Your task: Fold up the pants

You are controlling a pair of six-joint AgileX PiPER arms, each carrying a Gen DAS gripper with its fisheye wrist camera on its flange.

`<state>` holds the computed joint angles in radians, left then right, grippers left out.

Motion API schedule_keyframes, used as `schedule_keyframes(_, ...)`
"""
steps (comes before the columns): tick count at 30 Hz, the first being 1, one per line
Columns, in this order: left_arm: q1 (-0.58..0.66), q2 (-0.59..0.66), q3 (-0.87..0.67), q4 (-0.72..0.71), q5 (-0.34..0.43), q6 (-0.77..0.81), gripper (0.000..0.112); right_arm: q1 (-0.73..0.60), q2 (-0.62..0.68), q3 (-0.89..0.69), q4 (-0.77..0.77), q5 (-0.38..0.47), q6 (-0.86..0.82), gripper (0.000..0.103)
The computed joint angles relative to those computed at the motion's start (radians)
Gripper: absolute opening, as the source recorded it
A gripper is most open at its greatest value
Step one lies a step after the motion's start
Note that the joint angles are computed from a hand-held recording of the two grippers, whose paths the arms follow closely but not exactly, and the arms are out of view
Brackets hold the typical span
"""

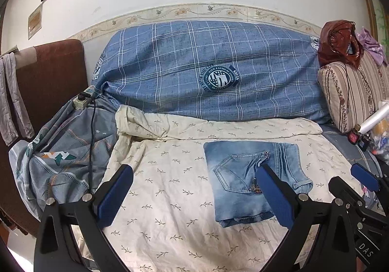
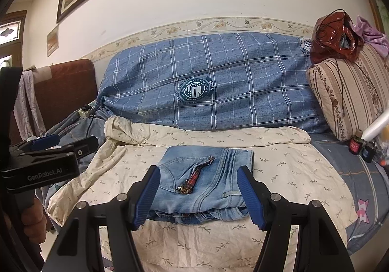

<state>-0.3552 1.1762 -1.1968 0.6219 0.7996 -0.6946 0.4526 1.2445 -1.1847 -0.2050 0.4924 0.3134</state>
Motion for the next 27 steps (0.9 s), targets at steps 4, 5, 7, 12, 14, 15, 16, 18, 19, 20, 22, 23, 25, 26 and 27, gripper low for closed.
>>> schedule_keyframes(4, 0.038, -0.01, 0.018, -0.047, -0.037, 0.054, 0.101, 0.032, 0.013, -0.016, -0.07, 0.015, 0.066, 0.069)
schedule_keyframes(5, 0.049, -0.012, 0.024, -0.061, -0.046, 0.069, 0.101, 0.043, 0.018, -0.02, -0.1, 0.019, 0.092, 0.069)
schedule_keyframes(7, 0.082, -0.015, 0.033, -0.106, -0.068, 0.118, 0.101, 0.063, 0.028, -0.03, -0.147, 0.027, 0.139, 0.069)
schedule_keyframes(12, 0.17, -0.02, 0.054, -0.223, -0.113, 0.239, 0.101, 0.1, 0.06, -0.058, -0.235, 0.059, 0.224, 0.069)
schedule_keyframes(14, 0.202, -0.019, 0.056, -0.269, -0.124, 0.289, 0.101, 0.113, 0.075, -0.074, -0.255, 0.076, 0.243, 0.069)
schedule_keyframes(15, 0.216, -0.019, 0.058, -0.286, -0.129, 0.31, 0.101, 0.122, 0.082, -0.083, -0.271, 0.083, 0.257, 0.069)
schedule_keyframes(16, 0.233, -0.019, 0.06, -0.306, -0.135, 0.334, 0.101, 0.126, 0.087, -0.088, -0.277, 0.085, 0.262, 0.069)
schedule_keyframes(18, 0.257, -0.019, 0.062, -0.329, -0.142, 0.364, 0.101, 0.141, 0.103, -0.106, -0.293, 0.092, 0.276, 0.069)
schedule_keyframes(19, 0.274, -0.02, 0.066, -0.345, -0.149, 0.385, 0.101, 0.15, 0.112, -0.115, -0.305, 0.097, 0.286, 0.069)
schedule_keyframes(20, 0.288, -0.02, 0.068, -0.36, -0.153, 0.403, 0.101, 0.158, 0.123, -0.126, -0.312, 0.099, 0.29, 0.069)
schedule_keyframes(22, 0.318, -0.016, 0.069, -0.391, -0.156, 0.442, 0.101, 0.17, 0.142, -0.145, -0.315, 0.101, 0.289, 0.069)
schedule_keyframes(23, 0.334, -0.014, 0.069, -0.404, -0.157, 0.459, 0.101, 0.177, 0.155, -0.156, -0.315, 0.1, 0.288, 0.069)
schedule_keyframes(25, 0.364, -0.009, 0.071, -0.429, -0.159, 0.489, 0.101, 0.189, 0.179, -0.176, -0.32, 0.099, 0.29, 0.069)
schedule_keyframes(26, 0.379, -0.006, 0.07, -0.444, -0.157, 0.508, 0.101, 0.195, 0.188, -0.183, -0.325, 0.099, 0.293, 0.069)
schedule_keyframes(27, 0.389, 0.0, 0.067, -0.451, -0.15, 0.519, 0.101, 0.2, 0.198, -0.191, -0.329, 0.099, 0.294, 0.069)
